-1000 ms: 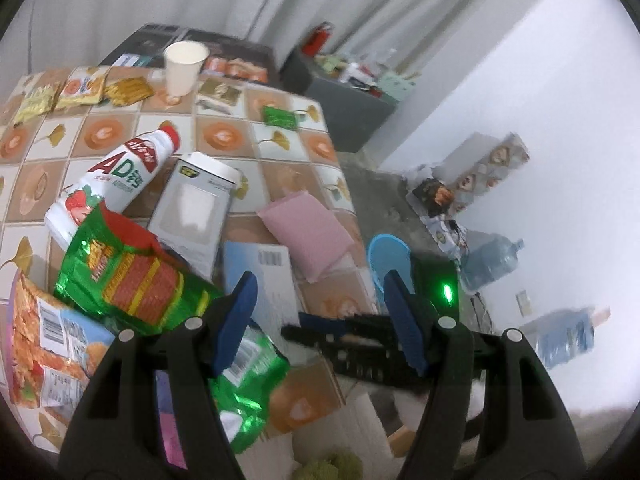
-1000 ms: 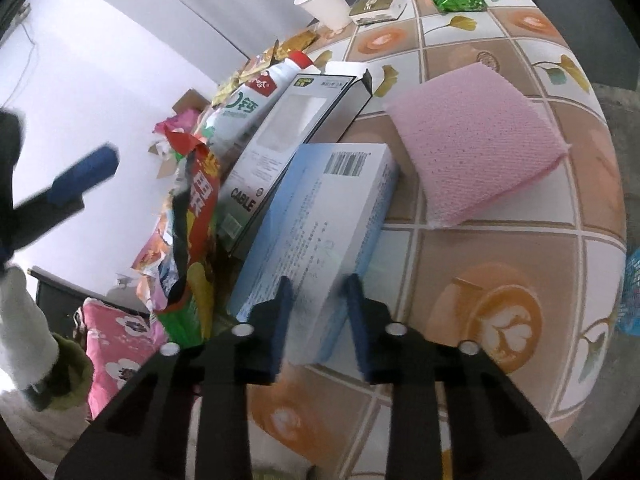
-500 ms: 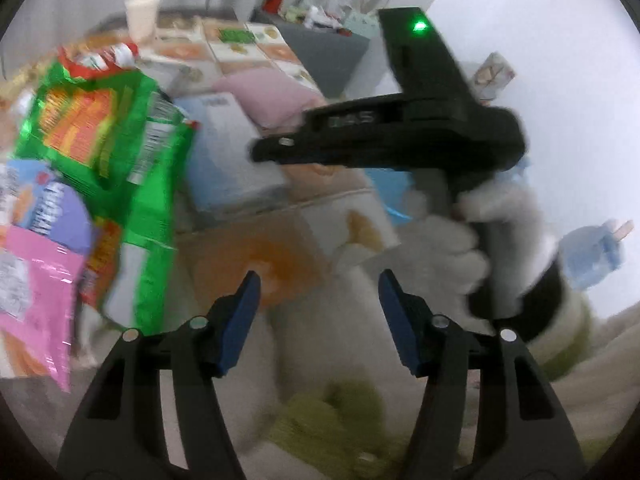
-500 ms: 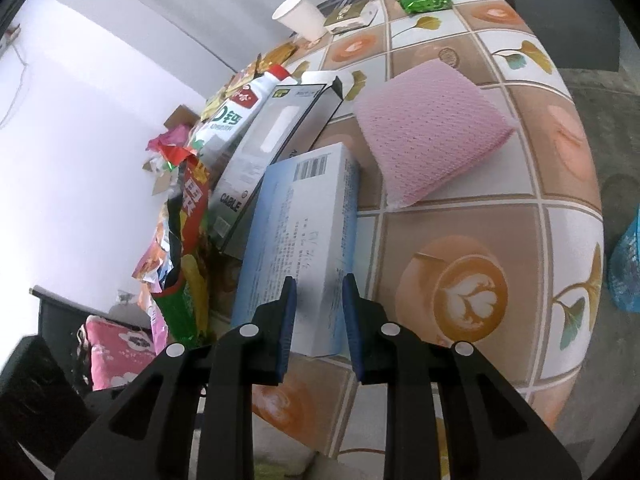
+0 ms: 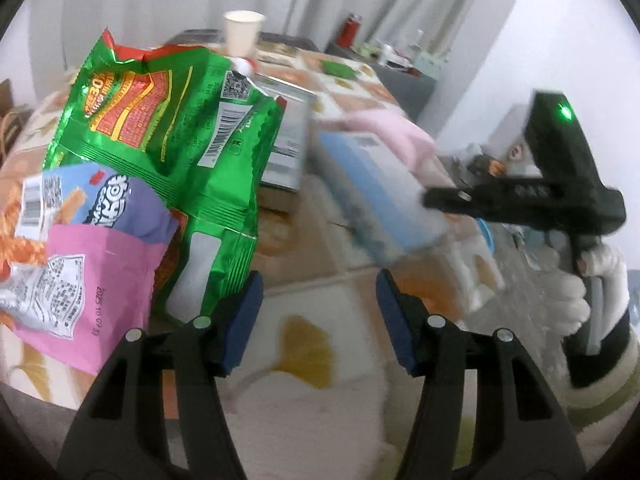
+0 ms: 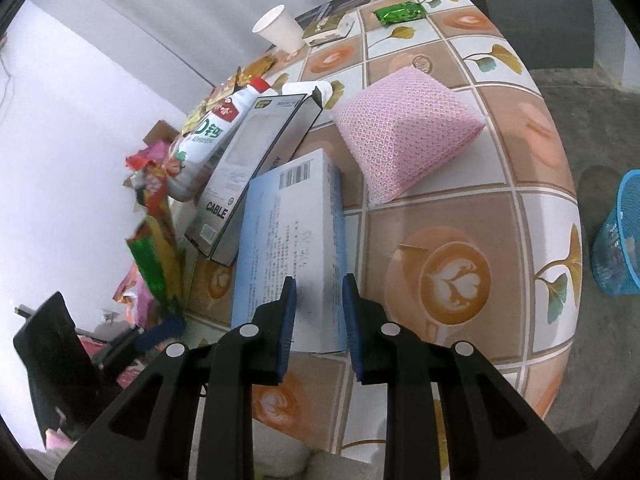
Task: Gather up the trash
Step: 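Lower both tools toward the blue receipt card and pink sponge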
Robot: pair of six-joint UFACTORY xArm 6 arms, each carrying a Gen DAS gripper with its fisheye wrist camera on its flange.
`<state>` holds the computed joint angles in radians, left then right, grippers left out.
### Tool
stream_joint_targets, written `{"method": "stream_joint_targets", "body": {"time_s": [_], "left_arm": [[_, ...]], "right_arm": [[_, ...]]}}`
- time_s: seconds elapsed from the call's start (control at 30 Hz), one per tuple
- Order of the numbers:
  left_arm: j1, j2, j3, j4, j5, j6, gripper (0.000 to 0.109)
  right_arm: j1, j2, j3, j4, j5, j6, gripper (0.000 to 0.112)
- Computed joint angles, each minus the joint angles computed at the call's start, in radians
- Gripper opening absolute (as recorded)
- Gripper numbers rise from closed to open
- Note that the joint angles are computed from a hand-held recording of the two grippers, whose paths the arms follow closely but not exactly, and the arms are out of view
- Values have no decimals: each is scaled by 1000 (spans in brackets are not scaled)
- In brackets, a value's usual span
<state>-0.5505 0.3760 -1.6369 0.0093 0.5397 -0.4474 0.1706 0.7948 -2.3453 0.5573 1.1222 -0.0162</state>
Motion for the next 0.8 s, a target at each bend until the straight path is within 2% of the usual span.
{"method": "stream_joint_targets", "body": {"time_s": [0.2, 0.37, 0.43, 0.53, 0.67, 0.73, 0.8], "left_arm": [[57, -19, 33, 9, -36, -19, 54], [29, -45, 79, -196, -125, 150, 62], [8, -41, 77, -323, -159, 251, 62], [-14, 0, 32, -454, -184, 334, 62], [-8, 118, -126, -565, -120, 342, 62], [-6, 175, -201, -526, -88, 298, 61], [-9, 212, -250, -557, -64, 316, 61]], "right_arm": [[-4, -8, 20, 23, -13, 11, 24], [-13, -2, 12, 62, -7, 10, 26], [-15, -7, 19, 68, -18, 8, 35], [-21, 2, 4, 83, -17, 5, 38], [-28, 40, -46, 110, 3, 12, 38], [-32, 55, -60, 135, 16, 10, 38], [-41, 71, -71, 193, 41, 3, 38]]}}
